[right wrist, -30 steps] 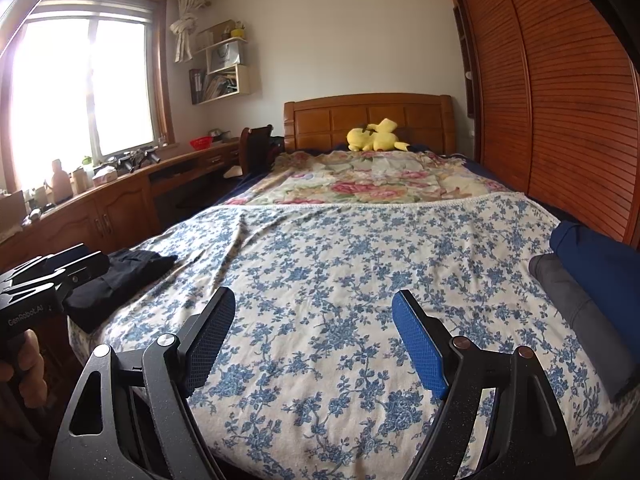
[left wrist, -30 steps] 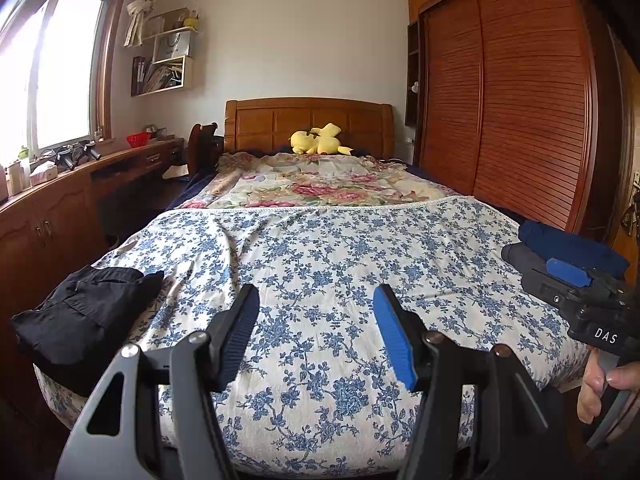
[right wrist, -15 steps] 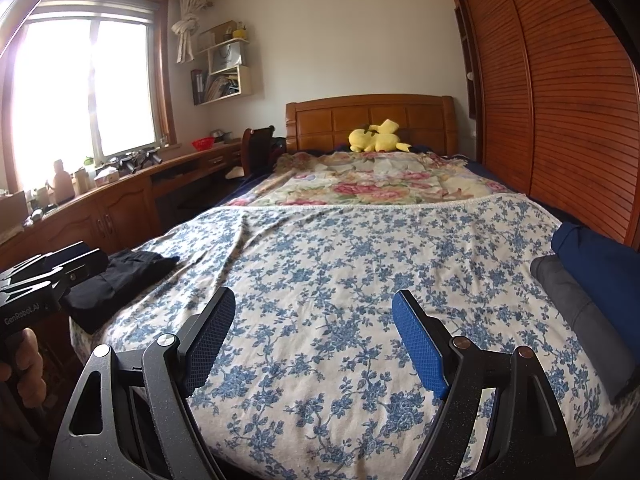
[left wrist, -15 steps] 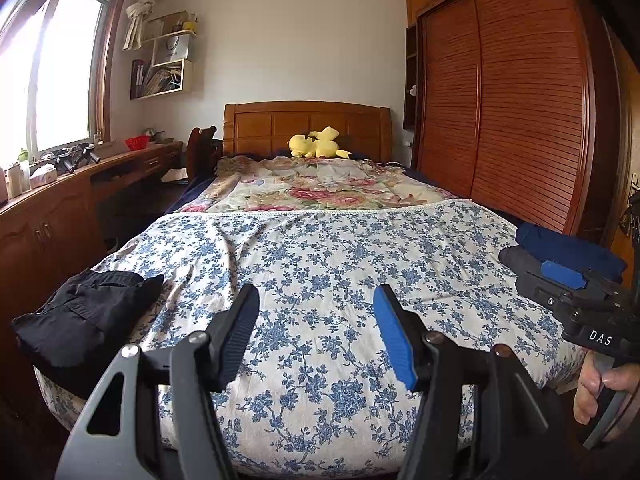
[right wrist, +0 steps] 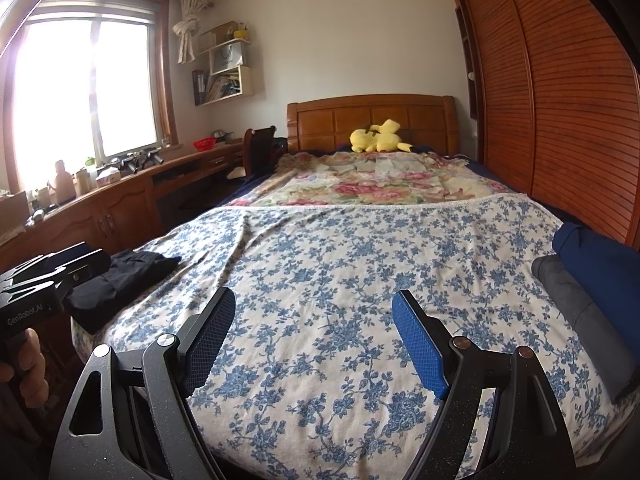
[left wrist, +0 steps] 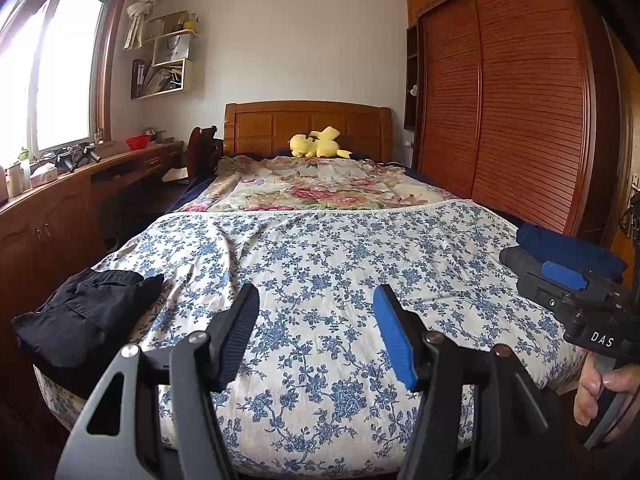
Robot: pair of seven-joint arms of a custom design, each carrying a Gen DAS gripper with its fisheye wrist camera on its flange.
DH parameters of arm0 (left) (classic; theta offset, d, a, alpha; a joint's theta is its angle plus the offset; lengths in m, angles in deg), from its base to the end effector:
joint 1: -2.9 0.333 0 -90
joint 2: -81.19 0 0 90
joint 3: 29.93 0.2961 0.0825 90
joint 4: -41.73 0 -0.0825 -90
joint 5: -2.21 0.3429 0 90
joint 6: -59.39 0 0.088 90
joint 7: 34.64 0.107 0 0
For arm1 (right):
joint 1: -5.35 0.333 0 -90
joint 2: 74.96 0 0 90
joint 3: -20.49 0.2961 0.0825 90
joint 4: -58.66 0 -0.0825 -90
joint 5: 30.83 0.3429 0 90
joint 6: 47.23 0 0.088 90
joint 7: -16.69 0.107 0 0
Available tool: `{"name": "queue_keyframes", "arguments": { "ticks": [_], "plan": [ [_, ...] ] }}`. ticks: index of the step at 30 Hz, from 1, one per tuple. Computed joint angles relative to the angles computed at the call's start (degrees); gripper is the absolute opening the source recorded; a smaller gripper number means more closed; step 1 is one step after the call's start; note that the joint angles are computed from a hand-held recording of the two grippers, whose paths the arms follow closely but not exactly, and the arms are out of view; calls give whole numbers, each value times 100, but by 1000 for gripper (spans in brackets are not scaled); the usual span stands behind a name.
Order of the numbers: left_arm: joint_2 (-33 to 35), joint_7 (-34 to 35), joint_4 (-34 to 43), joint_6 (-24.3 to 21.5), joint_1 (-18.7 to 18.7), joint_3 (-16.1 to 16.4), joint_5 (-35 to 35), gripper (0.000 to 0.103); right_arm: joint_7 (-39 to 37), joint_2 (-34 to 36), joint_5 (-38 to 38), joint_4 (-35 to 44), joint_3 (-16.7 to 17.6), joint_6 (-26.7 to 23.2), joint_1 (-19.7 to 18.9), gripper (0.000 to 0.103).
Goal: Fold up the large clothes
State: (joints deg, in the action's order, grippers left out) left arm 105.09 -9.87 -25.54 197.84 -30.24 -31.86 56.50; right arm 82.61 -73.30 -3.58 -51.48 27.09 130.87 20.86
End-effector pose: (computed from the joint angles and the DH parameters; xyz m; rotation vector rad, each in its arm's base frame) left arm 0.5610 -0.3812 0.6400 -1.5752 1.4610 -1.0055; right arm 0.5429 0.1778 0.6047 -1.6742 1.1855 -0.7043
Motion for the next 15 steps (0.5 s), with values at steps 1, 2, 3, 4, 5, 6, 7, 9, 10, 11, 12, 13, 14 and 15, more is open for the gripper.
{"name": "queue_keyframes", "arguments": {
  "ticks": [1, 2, 3, 4, 5, 6, 7, 9, 10, 11, 12, 13, 14, 15],
  "plan": [
    [-3, 8, -4, -3, 0, 0, 0, 59, 28, 2, -30, -2, -4, 8, 2, 83],
    [-8, 13, -13, 3, 5, 0, 0, 59, 3, 2, -12, 2, 0, 0, -2, 83],
    [-1, 25, -1, -3, 5, -5, -9, 59, 3, 2, -12, 2, 1, 0, -2, 83],
    [-6, 25, -8, 0, 6, -5, -13, 59, 32, 3, -38, -2, -2, 10, 0, 83],
    [-23, 11, -43, 11, 6, -1, -3, 59, 13, 3, -14, 1, 3, 6, -2, 83],
    [-20, 17, -37, 6, 5, -6, -4, 59, 17, 5, -15, 4, 4, 6, -2, 83],
    [-23, 9, -44, 11, 5, -6, 1, 59, 15, 6, -14, 5, 7, 7, -2, 83],
    [-18, 2, -38, 4, 2, -6, 7, 59, 7, 5, -9, 5, 8, 8, -4, 83],
    [-21, -1, -43, 9, 4, -7, 8, 59, 1, 6, 1, 7, 10, 4, -5, 83],
    [-18, -4, -41, 8, 4, -8, 8, 59, 39, 13, -34, 13, 6, 5, 0, 83],
    [-17, -6, -40, 5, 2, -9, 8, 59, 50, 13, -44, 12, 7, 6, -2, 83],
    [-18, 2, -41, 3, 5, -11, 4, 59, -32, 5, 35, 8, 20, 3, -13, 83],
    [-16, 9, -37, -1, 6, -13, -2, 59, -4, 4, 3, 3, 11, 2, -10, 83],
    [-18, 5, -42, 3, 6, -12, -2, 59, 32, 7, -33, -2, 7, 5, -4, 83]
  ]
}}
